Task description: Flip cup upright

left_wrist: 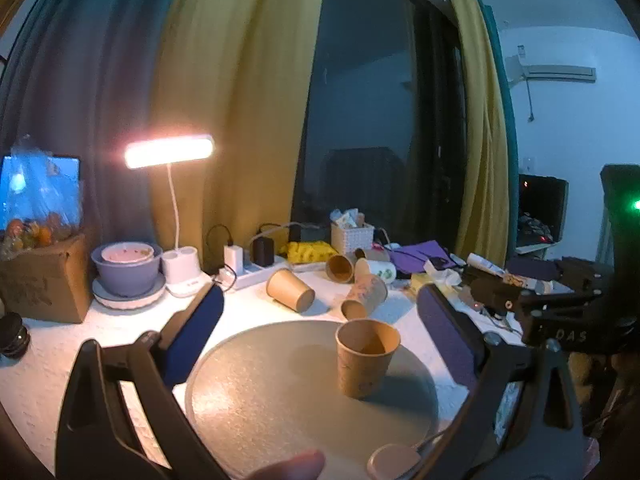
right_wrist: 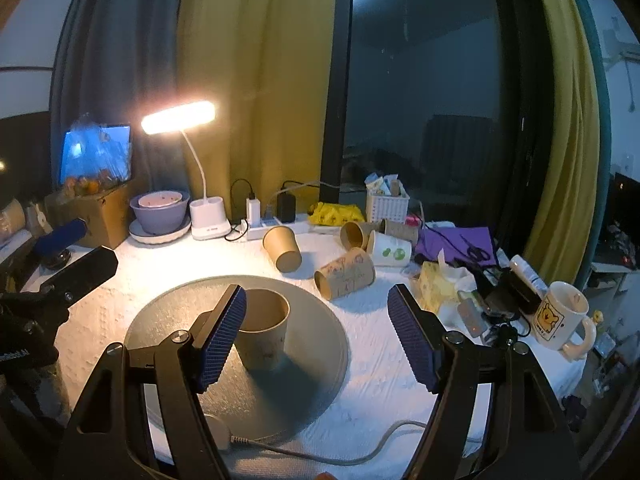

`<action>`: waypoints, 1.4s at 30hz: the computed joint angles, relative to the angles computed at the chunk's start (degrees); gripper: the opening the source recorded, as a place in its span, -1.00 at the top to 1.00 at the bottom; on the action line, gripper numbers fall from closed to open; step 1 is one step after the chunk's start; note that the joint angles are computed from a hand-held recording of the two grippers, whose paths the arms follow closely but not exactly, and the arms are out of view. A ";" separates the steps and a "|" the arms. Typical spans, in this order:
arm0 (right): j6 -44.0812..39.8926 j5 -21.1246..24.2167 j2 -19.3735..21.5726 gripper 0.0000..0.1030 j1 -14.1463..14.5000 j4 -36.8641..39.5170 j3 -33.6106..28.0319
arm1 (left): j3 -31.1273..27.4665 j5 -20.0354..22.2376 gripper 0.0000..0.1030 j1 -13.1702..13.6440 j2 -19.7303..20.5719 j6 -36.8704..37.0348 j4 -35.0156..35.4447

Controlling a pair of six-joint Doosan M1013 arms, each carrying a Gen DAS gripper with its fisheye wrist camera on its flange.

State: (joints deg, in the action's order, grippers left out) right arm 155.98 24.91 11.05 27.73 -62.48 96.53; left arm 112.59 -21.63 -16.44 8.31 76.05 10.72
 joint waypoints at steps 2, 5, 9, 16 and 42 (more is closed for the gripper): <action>0.20 -0.15 -0.13 -0.48 0.03 -0.32 0.07 | 0.18 -0.43 -0.91 -0.11 -0.16 1.79 -1.56; 0.09 -0.11 -0.14 -0.48 0.14 -0.29 0.11 | 0.46 -0.93 -0.91 -0.27 -0.32 4.05 -3.47; -0.31 0.04 0.02 -0.48 0.35 0.11 -0.06 | 0.42 -0.79 -0.91 -0.13 -0.24 3.21 -2.88; -2.24 0.01 0.60 -0.48 0.40 1.94 -0.64 | 0.36 -0.36 -0.91 0.68 -0.12 -2.06 1.54; -3.98 -0.01 1.44 -0.48 0.33 3.77 -1.22 | 1.20 -1.60 -0.91 0.68 -0.09 -2.18 1.09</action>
State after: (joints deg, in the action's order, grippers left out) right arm 151.99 24.90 12.49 28.06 -58.71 95.31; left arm 113.79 -23.22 -15.76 8.22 73.87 11.81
